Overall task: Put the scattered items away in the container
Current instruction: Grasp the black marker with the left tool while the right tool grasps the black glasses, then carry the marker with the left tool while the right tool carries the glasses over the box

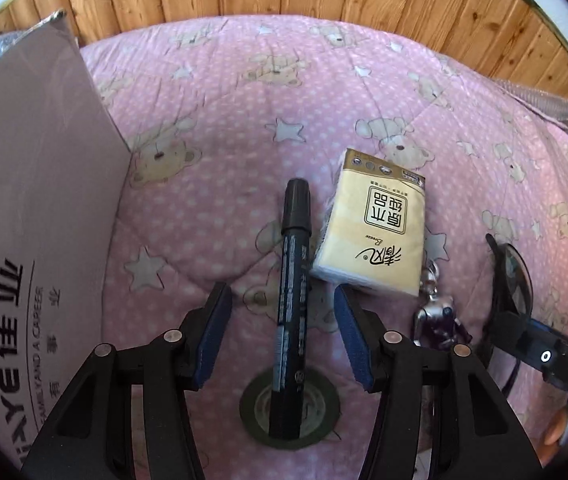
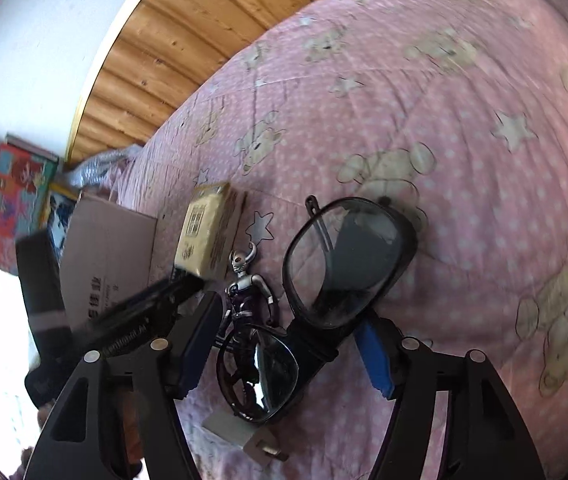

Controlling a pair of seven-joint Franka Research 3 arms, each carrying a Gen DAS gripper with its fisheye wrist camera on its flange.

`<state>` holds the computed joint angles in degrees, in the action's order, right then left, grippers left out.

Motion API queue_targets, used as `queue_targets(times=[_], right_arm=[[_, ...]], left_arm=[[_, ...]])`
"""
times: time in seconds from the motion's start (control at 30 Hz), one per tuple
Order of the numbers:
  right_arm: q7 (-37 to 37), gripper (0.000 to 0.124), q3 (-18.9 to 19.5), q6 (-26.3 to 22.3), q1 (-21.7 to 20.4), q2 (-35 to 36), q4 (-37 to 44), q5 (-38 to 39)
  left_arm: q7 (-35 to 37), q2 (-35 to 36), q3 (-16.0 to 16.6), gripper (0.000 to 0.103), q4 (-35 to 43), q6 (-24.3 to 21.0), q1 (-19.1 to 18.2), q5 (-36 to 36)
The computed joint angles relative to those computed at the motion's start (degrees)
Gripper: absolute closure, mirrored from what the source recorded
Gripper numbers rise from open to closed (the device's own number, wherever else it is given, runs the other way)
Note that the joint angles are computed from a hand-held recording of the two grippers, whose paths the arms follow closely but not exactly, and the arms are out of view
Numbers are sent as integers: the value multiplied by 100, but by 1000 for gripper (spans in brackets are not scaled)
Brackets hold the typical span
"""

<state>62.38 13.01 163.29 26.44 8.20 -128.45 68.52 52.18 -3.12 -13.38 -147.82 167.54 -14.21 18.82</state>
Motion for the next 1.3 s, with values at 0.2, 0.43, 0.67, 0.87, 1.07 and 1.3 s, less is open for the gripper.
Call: queue_targets(times=[0.2, 0.43, 0.67, 0.87, 1.07, 1.3], right_arm=[[318, 93, -29, 14, 8, -26, -73, -547], [680, 93, -29, 92, 64, -253, -250, -759], [347, 93, -98, 86, 147, -655, -452, -171], [-86, 93, -193, -57, 280, -1028, -606, 509], [-408, 93, -235, -62, 462, -1270, -690, 1044], [-583, 93, -253, -87, 589, -1484, -790, 1277]], left_arm=[[1026, -198, 277, 90, -227, 112, -209, -1207], [2136, -542, 573, 90, -410, 243, -633, -2770], [2828, -1024, 928, 90, -509, 191, -1140, -3964], [2996, -1650, 1127, 90, -699, 57, -1486, -4426], [2761, -2382, 1197, 90, -918, -202, -1610, -4318], [2447, -3190, 1413, 90, -1207, -471, -1614, -4140]])
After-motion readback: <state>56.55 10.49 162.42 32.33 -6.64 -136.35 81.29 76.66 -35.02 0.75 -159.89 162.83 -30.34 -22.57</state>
